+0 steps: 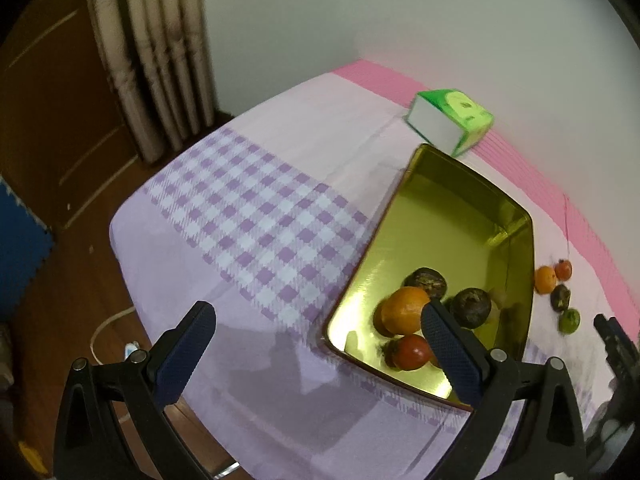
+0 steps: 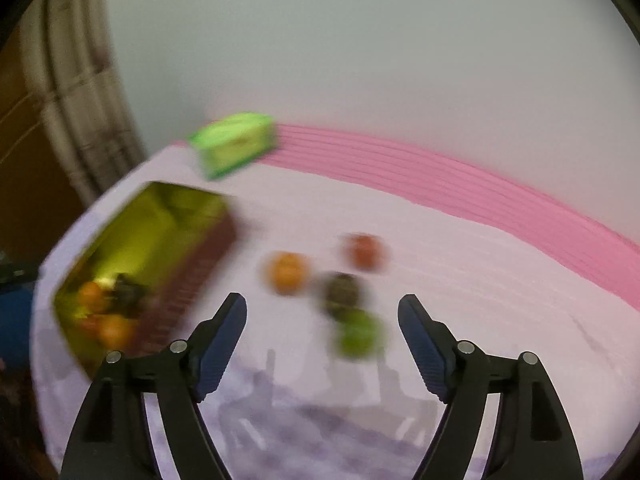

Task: Organize fruits
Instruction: 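Move the right tool back toward the remaining fruits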

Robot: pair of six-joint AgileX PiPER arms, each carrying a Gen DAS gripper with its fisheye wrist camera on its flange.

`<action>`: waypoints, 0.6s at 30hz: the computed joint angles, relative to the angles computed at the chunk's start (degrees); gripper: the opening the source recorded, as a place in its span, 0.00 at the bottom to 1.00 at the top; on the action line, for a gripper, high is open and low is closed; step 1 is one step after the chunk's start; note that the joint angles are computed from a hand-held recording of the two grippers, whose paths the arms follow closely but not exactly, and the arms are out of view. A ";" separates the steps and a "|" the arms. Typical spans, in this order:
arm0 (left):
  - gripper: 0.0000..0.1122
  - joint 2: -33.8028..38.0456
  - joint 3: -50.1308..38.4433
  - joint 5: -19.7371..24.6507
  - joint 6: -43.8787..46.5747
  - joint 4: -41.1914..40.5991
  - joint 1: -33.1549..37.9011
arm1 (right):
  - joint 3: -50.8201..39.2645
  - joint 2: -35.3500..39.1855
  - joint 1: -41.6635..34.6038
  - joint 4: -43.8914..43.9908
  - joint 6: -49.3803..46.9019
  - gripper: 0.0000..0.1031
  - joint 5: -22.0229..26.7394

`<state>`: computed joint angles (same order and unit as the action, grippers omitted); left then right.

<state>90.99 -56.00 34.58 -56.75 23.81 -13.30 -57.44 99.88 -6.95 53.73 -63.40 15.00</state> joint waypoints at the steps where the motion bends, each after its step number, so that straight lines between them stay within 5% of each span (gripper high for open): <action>1: 0.90 0.22 -0.37 0.21 -0.13 0.96 -0.86 | -0.57 0.93 -1.73 -0.21 0.01 0.81 0.09; 9: 0.91 3.59 -5.65 3.93 -0.68 8.33 -10.20 | -5.76 10.03 -10.10 -4.84 2.07 0.85 -2.99; 18: 0.90 13.67 -19.69 6.55 8.36 1.97 -16.68 | -11.88 16.67 -12.12 -6.51 1.39 0.91 -2.80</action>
